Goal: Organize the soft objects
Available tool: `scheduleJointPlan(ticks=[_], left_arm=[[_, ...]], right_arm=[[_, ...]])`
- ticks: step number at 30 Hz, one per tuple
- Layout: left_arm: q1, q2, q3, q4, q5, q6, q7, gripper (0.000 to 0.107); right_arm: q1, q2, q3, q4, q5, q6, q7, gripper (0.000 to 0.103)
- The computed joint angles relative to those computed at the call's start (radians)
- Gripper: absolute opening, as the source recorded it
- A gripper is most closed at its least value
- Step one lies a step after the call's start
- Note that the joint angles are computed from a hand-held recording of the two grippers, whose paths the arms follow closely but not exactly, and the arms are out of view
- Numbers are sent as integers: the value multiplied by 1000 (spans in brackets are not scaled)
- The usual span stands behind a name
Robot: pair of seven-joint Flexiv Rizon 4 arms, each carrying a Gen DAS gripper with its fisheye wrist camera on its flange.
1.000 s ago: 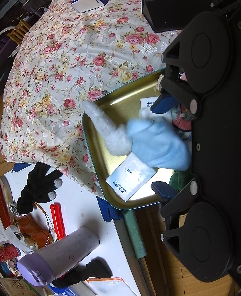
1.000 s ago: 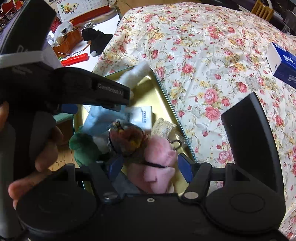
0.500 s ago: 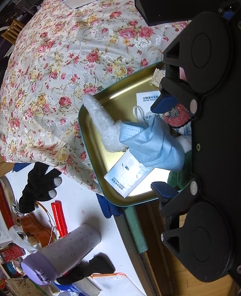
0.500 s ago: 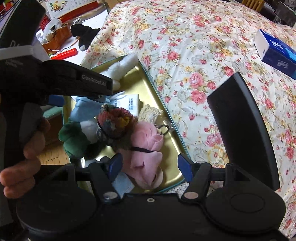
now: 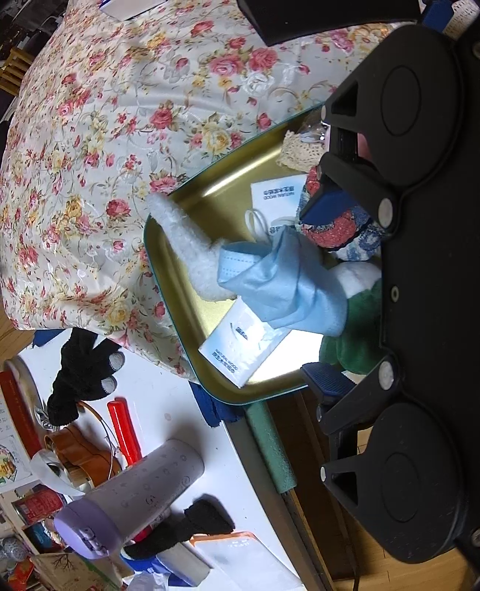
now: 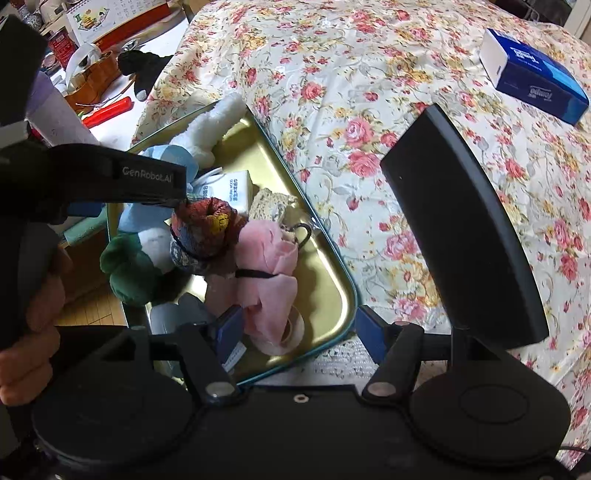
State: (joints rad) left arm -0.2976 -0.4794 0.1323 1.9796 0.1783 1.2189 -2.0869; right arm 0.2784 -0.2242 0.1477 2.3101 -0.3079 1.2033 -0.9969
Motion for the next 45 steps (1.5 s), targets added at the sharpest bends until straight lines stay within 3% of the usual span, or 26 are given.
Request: scheduleJointPlan(ticks=[6,15,39,45], left_arm=[[-4,38,-7,60,-12,18,-26,81],[-54,105,0,97,71,-21,-124,81],[-106,260,-120,107,296,-245,-436,81],[-126,276,-142,96,356,-290,-519,81]], right_arm=[[-10,25,9,13,33,-20,-13,65],[-34,95,4,84,21,12,-2,66],[-108,264,9,214,235,52,-191,69],[-127,318,4,260,210,86,-184,70]])
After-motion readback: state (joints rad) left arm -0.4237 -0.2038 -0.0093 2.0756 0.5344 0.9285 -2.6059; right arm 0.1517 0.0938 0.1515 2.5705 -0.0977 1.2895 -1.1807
